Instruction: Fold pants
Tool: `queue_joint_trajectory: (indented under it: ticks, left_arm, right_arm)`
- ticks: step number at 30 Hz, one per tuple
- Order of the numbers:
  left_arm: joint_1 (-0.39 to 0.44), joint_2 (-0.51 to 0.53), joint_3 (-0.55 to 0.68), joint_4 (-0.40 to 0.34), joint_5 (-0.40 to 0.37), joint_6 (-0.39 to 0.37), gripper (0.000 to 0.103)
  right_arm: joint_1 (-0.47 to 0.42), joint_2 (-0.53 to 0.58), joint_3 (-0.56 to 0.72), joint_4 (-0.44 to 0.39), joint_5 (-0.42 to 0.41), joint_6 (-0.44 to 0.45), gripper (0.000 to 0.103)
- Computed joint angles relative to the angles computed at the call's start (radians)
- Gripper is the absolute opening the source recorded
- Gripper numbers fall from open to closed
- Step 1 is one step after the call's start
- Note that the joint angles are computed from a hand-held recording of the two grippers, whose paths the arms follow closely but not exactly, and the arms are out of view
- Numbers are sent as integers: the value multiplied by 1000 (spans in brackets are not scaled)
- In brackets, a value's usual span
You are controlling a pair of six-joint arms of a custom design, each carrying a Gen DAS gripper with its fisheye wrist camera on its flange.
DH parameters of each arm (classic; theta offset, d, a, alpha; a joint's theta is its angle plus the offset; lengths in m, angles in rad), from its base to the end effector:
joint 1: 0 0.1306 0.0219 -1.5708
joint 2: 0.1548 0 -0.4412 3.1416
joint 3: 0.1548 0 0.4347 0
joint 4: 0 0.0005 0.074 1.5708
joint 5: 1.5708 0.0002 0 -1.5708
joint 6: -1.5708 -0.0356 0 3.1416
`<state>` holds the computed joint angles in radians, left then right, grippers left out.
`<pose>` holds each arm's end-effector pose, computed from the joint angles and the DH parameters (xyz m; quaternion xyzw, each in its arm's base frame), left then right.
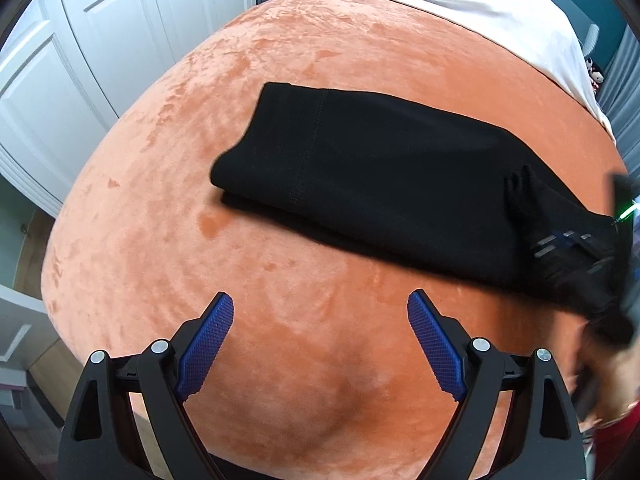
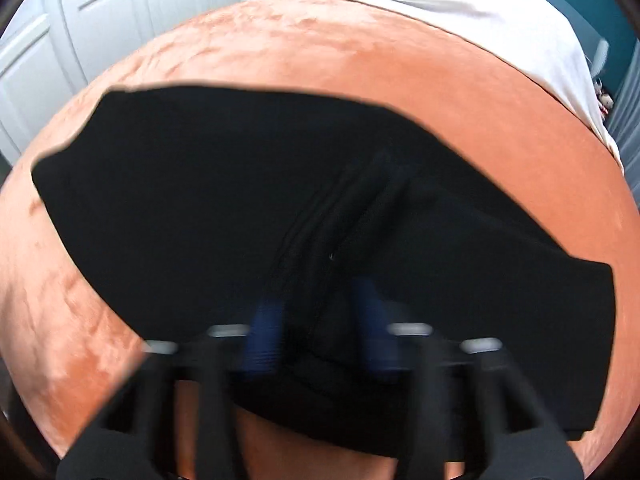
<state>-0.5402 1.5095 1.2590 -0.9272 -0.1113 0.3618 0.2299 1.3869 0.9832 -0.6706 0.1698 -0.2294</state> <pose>0.4528 -0.2675 0.3610 0.0764 0.9763 -0.0359 0.1993 0.4500 0.0986 0.3048 0.0206 0.9659 -0.0243 0.2571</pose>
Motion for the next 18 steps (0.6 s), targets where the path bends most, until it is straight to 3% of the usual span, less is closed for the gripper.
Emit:
queue_joint_trajectory:
  ticks: [1, 4, 6, 7, 8, 9, 10, 11, 14, 16, 18]
  left_arm:
    - [8, 1, 1, 3, -9, -2, 86]
    - [37, 10, 4, 13, -4, 14, 86]
    - [51, 23, 13, 10, 9, 36, 86]
    - [56, 28, 16, 12, 22, 47, 86]
    - [60, 28, 17, 16, 34, 58, 86]
    - [67, 32, 21, 18, 60, 76, 86]
    - [76, 32, 22, 26, 87, 95, 86]
    - [83, 32, 20, 32, 107, 111, 86]
    - [124, 49, 26, 66, 175, 170, 86]
    - [150, 78, 40, 92, 201, 221, 86]
    - [182, 119, 59, 131, 291, 288, 86]
  right_arm:
    - [-22, -33, 2, 8, -7, -23, 16]
    - [-23, -118, 22, 52, 90, -35, 16]
    - [-8, -125, 32, 97, 117, -27, 17]
    - [-4, -105, 37, 107, 109, -20, 23]
    - [4, -67, 46, 96, 97, -3, 28]
    - [11, 20, 77, 34, 67, 23, 38]
    - [10, 83, 100, -34, 18, 21, 36]
    - [12, 107, 99, -52, -27, -10, 39]
    - [23, -2, 1, 71, -36, -65, 50]
    - [10, -85, -59, 112, -44, -127, 73]
    - [-19, -168, -108, 96, -76, -167, 74]
